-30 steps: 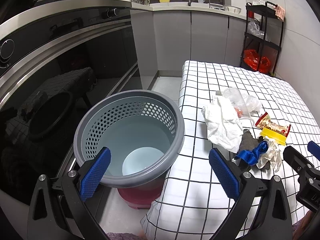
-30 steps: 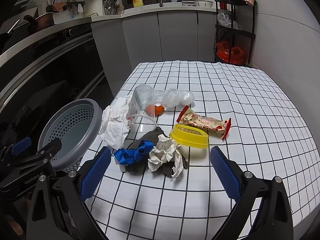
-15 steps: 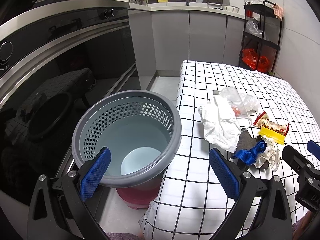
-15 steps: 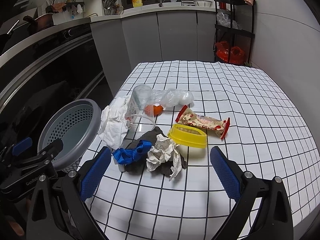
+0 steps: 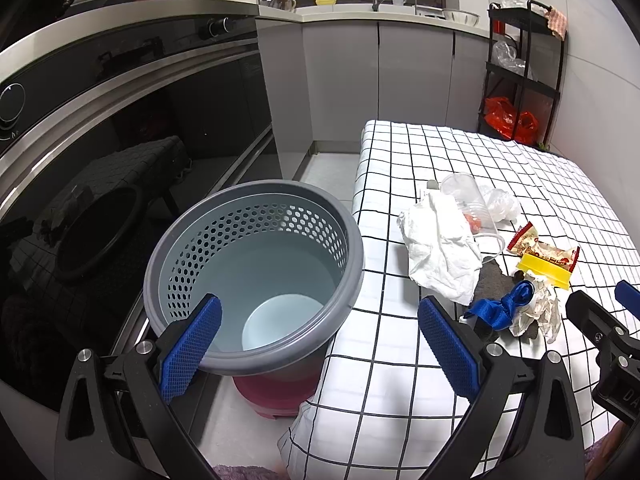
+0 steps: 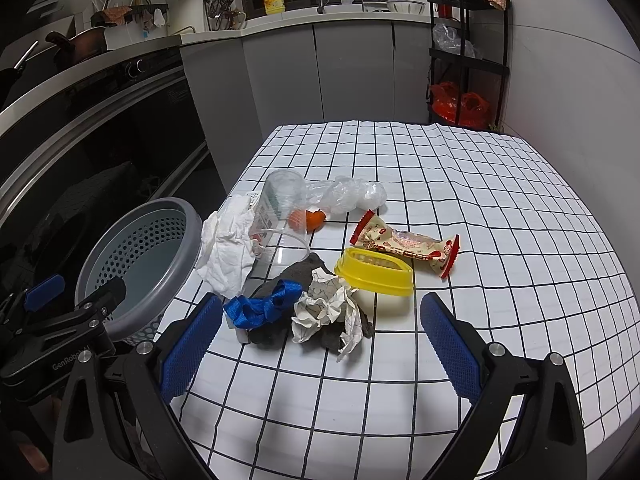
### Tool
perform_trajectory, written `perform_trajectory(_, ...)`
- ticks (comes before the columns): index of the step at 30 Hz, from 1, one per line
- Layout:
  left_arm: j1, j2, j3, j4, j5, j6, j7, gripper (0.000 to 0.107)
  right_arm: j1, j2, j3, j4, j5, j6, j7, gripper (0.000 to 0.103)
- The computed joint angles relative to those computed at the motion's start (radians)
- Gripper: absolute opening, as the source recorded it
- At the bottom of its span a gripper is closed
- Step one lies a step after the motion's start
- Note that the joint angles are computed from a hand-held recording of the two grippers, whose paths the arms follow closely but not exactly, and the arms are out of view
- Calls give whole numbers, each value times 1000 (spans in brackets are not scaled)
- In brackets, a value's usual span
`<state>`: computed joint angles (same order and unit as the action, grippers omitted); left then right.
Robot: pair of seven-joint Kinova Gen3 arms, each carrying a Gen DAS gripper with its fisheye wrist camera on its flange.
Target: Collect trash
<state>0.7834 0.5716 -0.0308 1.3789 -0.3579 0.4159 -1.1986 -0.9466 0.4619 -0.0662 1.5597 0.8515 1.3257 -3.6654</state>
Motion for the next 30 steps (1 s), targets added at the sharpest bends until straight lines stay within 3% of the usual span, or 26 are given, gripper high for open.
perform_trajectory(22, -1, 0, 0, -1, 2, 1, -4, 97, 1, 0, 0, 0, -1, 0, 0, 95)
perform_trajectory(30, -9, 10, 12, -11, 10, 11, -18, 97, 5, -25, -10, 54, -10, -13, -38, 95)
